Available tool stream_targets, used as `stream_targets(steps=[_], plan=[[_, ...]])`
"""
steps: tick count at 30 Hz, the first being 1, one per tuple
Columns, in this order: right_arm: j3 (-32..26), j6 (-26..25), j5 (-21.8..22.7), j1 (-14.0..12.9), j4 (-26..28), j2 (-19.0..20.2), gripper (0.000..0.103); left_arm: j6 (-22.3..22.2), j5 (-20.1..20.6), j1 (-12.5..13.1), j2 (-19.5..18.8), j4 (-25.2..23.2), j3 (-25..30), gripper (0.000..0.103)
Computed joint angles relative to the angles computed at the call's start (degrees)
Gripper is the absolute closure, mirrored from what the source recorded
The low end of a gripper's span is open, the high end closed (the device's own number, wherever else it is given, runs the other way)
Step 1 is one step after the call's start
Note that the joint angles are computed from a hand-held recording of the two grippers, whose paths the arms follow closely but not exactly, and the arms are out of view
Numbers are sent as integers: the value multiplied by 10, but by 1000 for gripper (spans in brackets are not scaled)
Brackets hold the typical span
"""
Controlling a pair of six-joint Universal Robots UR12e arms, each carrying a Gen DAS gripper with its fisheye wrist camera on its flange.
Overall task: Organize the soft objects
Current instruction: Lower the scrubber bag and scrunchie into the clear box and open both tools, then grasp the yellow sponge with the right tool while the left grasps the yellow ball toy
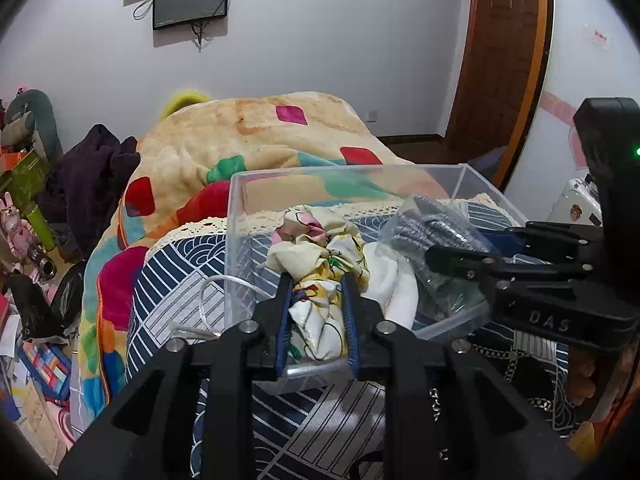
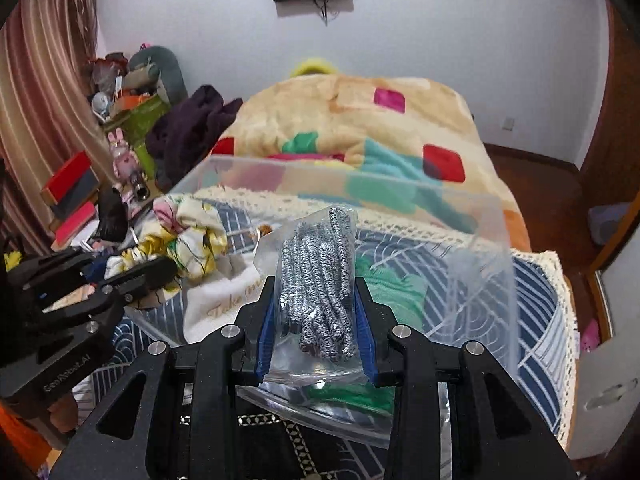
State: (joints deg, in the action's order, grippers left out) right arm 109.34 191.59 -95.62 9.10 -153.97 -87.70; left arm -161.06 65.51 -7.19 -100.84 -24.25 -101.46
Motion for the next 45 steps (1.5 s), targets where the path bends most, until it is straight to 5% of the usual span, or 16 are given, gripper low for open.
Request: stream_targets(steps=[5, 9, 19, 22, 32, 39, 45], plan=[[5, 8, 2, 0, 5, -4, 66, -1, -8, 4, 5, 13, -8, 59], [9, 14, 26, -9, 2, -11, 53, -5, -13, 5, 11, 27, -14, 46], [29, 13, -14, 4, -59, -34, 45, -16, -52, 20, 44, 60, -41, 18], [39, 7, -31, 11, -82, -44, 35, -16, -60, 25, 58, 85, -58, 11], [80, 21, -68, 34, -140, -76, 30, 24, -91, 43, 106, 52, -109, 5], [102, 37, -63, 48, -111, -85, 30, 51, -86, 51, 124, 8, -137, 5], [116, 58, -43, 57, -82, -85, 30, 79, -105, 53, 132, -53, -148, 23]])
